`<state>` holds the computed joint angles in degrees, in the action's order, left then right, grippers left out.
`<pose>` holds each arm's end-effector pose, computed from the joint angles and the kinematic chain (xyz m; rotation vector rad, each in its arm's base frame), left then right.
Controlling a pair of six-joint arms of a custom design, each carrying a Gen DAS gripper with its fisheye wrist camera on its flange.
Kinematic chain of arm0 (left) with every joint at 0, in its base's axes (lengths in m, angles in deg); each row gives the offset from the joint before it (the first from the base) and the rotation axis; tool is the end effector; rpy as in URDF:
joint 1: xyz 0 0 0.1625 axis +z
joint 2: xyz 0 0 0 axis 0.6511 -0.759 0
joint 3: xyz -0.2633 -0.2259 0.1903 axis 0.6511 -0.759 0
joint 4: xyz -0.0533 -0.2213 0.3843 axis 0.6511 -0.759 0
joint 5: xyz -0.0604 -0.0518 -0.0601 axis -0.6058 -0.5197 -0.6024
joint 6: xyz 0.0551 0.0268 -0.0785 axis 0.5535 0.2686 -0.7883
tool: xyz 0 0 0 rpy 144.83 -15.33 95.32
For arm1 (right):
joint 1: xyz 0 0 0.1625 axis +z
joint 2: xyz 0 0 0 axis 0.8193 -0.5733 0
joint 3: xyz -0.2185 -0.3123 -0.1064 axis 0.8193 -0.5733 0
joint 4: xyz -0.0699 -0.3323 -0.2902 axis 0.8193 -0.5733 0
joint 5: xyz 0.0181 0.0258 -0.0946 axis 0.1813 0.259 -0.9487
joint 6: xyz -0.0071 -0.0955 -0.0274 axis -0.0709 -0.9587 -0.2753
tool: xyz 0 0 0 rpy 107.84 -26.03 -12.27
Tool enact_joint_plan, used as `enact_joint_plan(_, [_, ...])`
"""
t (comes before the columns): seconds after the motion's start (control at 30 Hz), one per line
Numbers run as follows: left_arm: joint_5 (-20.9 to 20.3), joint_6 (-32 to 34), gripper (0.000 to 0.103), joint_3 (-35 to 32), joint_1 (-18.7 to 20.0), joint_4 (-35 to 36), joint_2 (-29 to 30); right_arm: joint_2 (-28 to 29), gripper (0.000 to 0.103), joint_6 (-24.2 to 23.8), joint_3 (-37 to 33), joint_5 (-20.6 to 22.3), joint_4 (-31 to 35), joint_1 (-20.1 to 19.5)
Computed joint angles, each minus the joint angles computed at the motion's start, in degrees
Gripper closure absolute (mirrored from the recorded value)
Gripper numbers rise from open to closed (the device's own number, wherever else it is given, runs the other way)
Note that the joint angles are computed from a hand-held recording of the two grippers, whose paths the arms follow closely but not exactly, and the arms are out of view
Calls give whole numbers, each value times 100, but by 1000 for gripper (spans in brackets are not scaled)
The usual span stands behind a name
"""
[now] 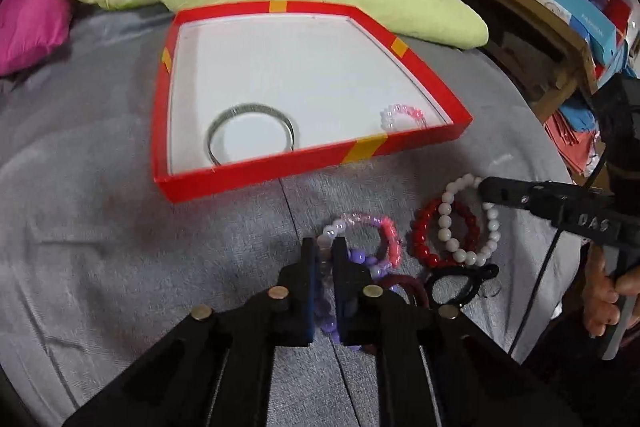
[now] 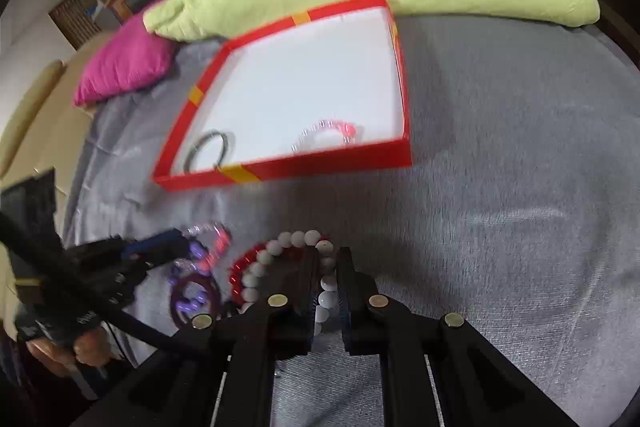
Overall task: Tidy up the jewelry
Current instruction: 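Grasp a pink-clear bead bracelet with the left tool while the right tool grasps the white pearl bracelet, then lower both bracelets into the red box and open both tools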
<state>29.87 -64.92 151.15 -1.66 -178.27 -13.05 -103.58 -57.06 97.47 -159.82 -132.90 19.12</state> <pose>-0.2797 -0.4780 -0.0551 0.4960 2.5308 -0.6320 -0.0214 -0.5046 0.2687 0.4879 -2.6575 0.5536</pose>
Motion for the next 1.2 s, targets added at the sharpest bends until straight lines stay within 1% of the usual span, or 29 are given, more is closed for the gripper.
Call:
enact_joint_plan(0.13, [53, 289, 95, 192, -80, -501, -147, -250, 93, 181, -9, 558, 110, -146])
enact_joint_plan(0.27, [92, 513, 95, 371, -138, -893, -312, -438, 93, 311, -45, 1041, 297, -276])
enact_joint_plan(0.33, [101, 606, 95, 397, -146, -1077, -337, -495, 93, 320, -36, 1228, 285, -303])
enact_joint_plan(0.5, [163, 779, 95, 492, -204, -1414, -434, -510, 93, 358, 38, 1522, 102, -279])
enact_joint_plan(0.7, [328, 960, 95, 438, -292, -1766, -347, -571, 93, 420, 141, 1863, -77, -295])
enact_joint_plan(0.87, [594, 1048, 95, 311, -332, -1827, -225, -529, 93, 471, 187, 2008, -249, -243])
enact_joint_plan(1.2, [965, 1111, 95, -101, -222, -1571, 57, -110, 93, 724, -6, 1931, -528, -10])
